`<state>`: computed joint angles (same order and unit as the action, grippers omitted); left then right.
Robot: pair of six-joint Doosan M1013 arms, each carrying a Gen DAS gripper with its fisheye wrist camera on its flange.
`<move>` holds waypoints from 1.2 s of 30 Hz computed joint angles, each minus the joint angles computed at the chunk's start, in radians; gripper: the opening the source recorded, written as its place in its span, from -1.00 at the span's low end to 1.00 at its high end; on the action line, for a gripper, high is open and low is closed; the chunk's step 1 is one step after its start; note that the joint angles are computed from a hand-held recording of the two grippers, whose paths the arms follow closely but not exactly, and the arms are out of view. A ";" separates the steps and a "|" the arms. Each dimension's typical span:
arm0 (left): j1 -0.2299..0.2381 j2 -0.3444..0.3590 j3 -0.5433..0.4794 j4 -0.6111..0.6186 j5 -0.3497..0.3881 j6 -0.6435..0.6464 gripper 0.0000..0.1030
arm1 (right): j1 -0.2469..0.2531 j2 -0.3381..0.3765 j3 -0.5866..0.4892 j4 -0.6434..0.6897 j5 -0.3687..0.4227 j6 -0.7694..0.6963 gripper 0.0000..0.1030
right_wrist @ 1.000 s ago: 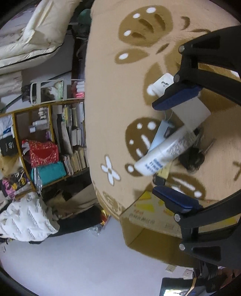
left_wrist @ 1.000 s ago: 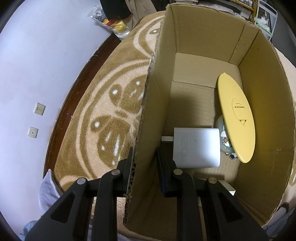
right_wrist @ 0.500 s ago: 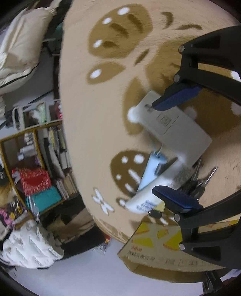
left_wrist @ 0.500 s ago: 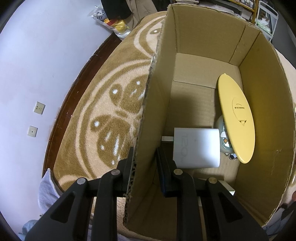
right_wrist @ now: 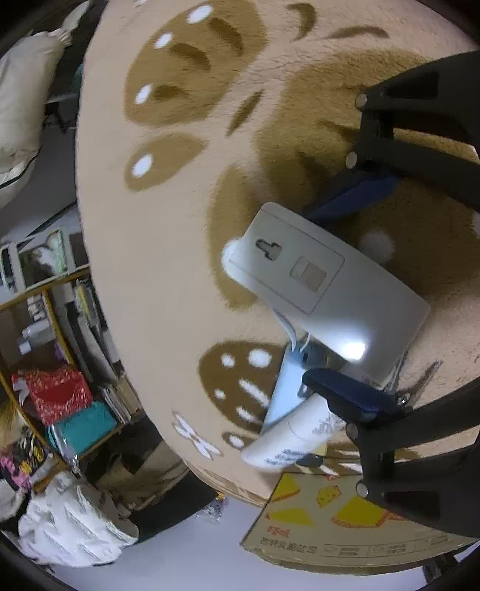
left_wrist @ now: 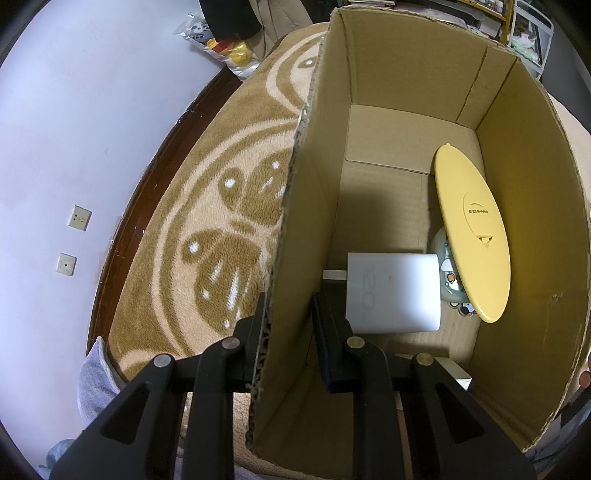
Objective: Organize rigid objects
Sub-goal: 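Move the right tool to the white rectangular device and grasp it, then lift the white device and carry it over the box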
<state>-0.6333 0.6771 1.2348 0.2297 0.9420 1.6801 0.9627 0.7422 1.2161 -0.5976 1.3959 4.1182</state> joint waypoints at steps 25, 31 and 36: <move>-0.004 0.000 0.001 0.011 -0.001 -0.009 -0.59 | 0.018 0.055 -0.164 -0.075 0.191 -0.139 -0.01; -0.004 0.000 0.001 0.011 -0.001 -0.008 -0.59 | 0.021 0.082 -0.247 -0.177 0.194 -0.244 0.00; -0.003 0.000 0.001 0.010 -0.001 -0.008 -0.59 | 0.018 0.103 -0.307 -0.238 0.166 -0.298 0.00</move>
<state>-0.6368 0.6774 1.2360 0.2396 0.9409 1.6720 0.9809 0.8454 0.9088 -0.8355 1.5623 3.8204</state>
